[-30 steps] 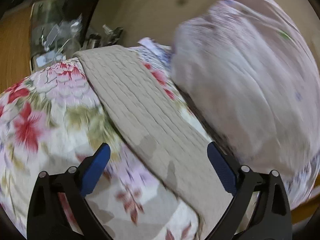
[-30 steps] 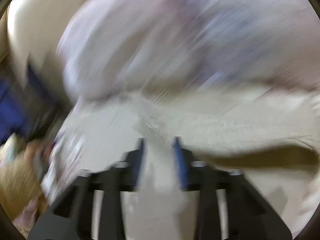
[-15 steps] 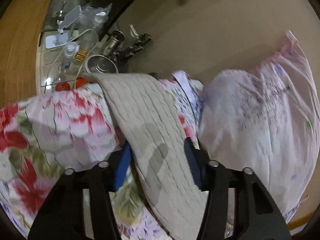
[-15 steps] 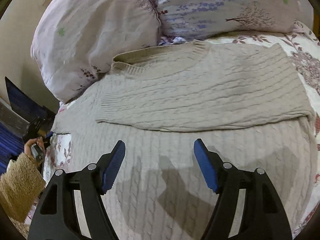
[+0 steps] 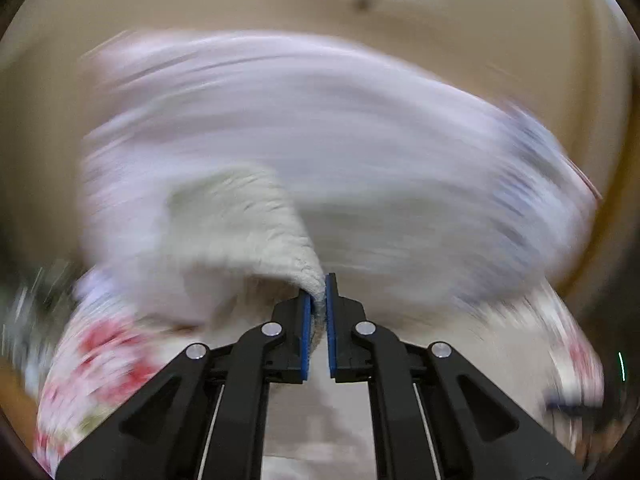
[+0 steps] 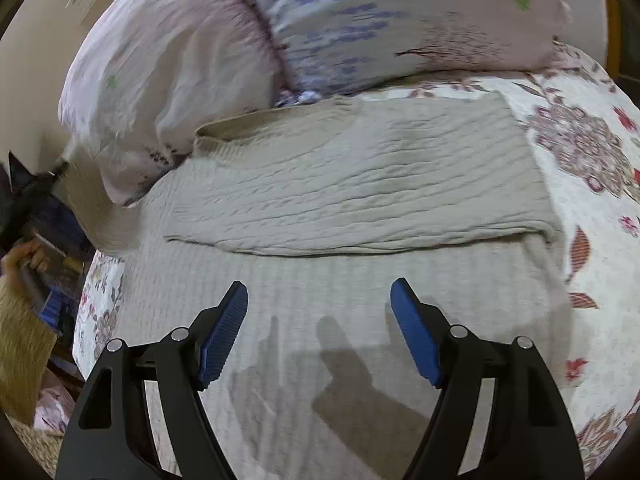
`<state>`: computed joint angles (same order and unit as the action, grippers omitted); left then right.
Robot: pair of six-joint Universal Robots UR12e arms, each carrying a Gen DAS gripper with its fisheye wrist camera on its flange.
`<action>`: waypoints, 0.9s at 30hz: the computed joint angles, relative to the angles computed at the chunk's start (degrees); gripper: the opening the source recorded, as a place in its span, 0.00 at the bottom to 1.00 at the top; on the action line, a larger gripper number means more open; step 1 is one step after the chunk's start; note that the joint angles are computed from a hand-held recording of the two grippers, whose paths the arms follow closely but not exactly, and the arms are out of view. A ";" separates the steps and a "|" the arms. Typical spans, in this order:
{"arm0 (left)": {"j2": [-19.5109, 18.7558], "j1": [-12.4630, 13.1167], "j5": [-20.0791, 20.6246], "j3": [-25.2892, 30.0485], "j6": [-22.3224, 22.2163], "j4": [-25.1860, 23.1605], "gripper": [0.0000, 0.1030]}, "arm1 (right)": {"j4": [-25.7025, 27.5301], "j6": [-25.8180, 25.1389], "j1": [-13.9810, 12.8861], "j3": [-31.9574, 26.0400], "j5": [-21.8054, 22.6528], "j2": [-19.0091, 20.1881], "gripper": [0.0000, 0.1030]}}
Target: Fold small clothes
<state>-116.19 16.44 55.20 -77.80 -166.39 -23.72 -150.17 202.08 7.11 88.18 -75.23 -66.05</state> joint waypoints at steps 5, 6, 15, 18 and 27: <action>2.24 -8.57 -5.33 -3.41 16.27 -18.89 0.43 | -0.33 3.94 -1.74 1.95 2.11 -0.72 0.73; 2.38 -9.23 -4.08 -3.94 17.25 -20.44 0.43 | -0.81 5.67 -2.24 2.59 2.50 -1.06 0.73; 6.92 -2.15 6.70 -13.03 0.83 -16.88 0.76 | -3.91 14.68 -4.74 4.76 1.19 -2.53 0.60; 8.60 0.47 9.05 -15.23 -1.79 -19.50 0.76 | 0.31 11.30 -4.77 5.67 -2.55 -4.45 0.60; 13.54 5.22 -0.04 -22.28 -2.02 -27.37 0.70 | 4.01 10.66 -8.03 17.29 13.99 -11.62 0.51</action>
